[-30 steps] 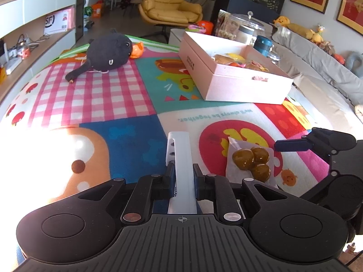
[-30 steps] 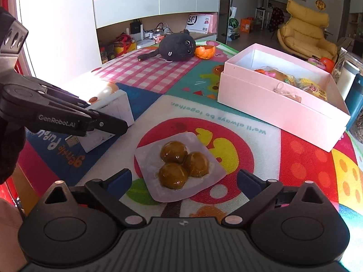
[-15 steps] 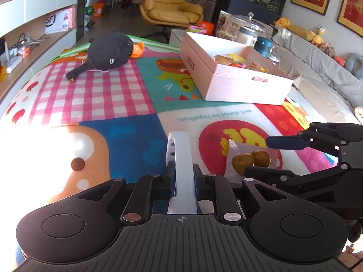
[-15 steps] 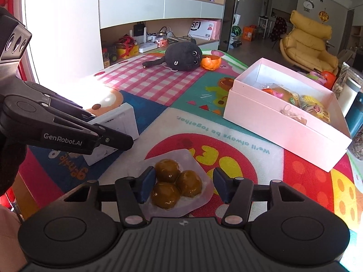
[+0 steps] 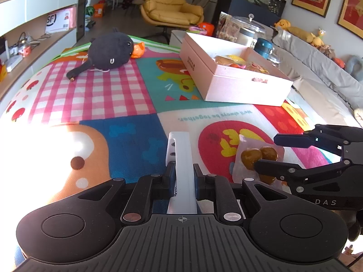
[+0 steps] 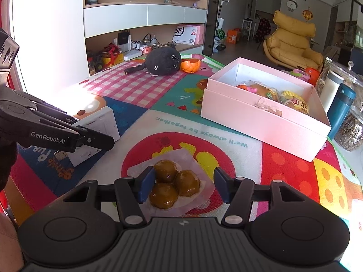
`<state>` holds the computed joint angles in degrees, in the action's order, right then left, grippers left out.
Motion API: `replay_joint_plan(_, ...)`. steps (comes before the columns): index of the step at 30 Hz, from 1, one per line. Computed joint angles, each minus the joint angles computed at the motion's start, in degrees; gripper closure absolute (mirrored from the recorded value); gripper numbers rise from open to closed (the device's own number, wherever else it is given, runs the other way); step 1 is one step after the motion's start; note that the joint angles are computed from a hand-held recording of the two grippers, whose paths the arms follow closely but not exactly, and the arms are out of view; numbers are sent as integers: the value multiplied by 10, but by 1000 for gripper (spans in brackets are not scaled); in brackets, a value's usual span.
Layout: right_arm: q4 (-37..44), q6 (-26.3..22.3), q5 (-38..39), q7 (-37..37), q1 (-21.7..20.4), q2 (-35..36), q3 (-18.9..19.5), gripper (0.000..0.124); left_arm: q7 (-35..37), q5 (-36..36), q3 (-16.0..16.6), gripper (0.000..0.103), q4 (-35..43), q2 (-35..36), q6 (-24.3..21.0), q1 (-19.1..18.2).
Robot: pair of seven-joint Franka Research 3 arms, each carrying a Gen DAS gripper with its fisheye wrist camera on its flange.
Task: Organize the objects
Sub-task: 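Lower the right gripper over the tray of brown sweets and close on it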
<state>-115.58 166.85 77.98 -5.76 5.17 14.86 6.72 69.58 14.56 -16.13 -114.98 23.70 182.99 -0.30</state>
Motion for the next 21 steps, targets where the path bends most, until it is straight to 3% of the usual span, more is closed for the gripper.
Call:
replay_joint_plan(4,-15,-41,8,-35,-11,-13,-1,42,1,1,-3,85,0,0,0,3)
replay_joint_plan(9,-32,-58,29,-91,-3,-24,-9,42,1,1,-3,85,-1,0,1,3)
replay_joint_plan(16,10,-59,-24,2,3,14,-12,66,1,1,-5,85,-1,0,0,5)
replay_joint_plan(20,-8,-17,11,-57,2,-5,5,98,-2,1,2,85,-1,-2,-1,-2)
replay_joint_plan(21,-13,-9,19,-71,5,-12,6,98,-4,1,6,85,-1,-2,0,-6)
